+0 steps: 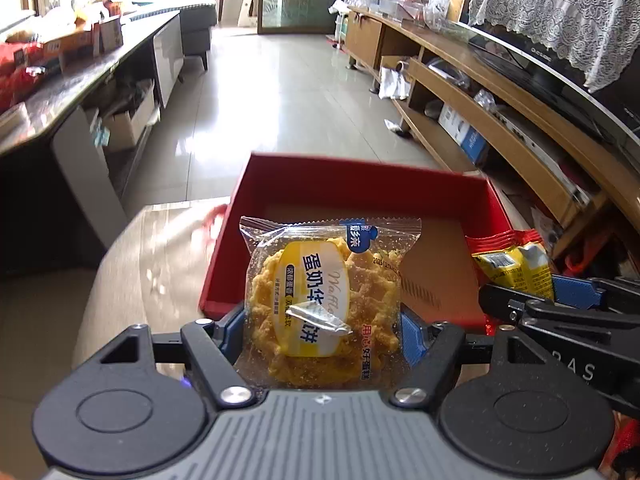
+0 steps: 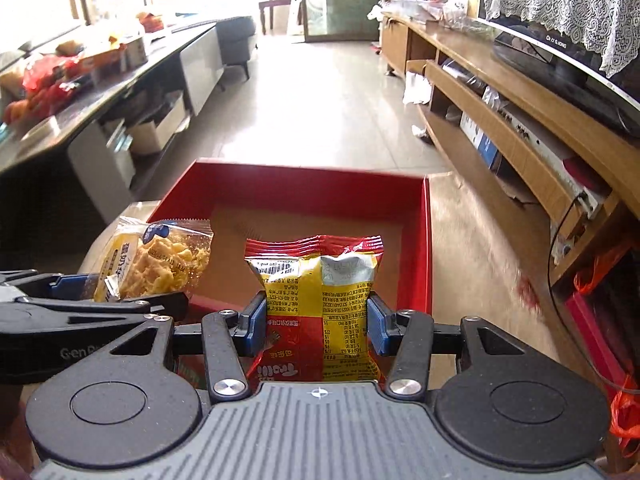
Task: Organize snacks
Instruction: 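Lift both held bags and carry them over the red box, then lower both bags into the red box and open both grippers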
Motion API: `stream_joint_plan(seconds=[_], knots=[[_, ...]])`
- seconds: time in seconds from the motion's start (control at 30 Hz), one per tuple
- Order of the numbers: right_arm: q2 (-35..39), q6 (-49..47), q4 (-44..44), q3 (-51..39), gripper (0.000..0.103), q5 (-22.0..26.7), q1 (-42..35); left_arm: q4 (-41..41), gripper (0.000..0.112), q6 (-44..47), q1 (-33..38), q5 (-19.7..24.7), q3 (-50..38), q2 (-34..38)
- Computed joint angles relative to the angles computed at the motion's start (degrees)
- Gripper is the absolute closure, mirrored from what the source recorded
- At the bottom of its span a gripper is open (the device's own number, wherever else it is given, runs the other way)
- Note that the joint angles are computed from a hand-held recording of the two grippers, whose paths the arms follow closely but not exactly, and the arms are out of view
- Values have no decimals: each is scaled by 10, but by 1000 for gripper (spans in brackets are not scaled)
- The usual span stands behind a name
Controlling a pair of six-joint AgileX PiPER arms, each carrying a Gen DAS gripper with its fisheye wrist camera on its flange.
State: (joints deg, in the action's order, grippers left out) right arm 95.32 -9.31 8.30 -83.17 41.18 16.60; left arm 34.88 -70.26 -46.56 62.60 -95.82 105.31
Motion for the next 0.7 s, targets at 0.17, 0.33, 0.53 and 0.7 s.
stream_joint_plan(seconds=[0.17,0.33,0.53,0.7], knots=[[51,5,-5,-54,46,-7,-2,-3,45,33,35,-5,-54,49],[94,8,-10,-85,46,-19,1,-4,45,56,58,-5,-95,92],[149,-10,27,-114,46,-32,-6,-21,45,82,84,-11,-125,140],[181,-2,13,-129,46,-25,-2,-39,45,97,89,-6,-130,164]])
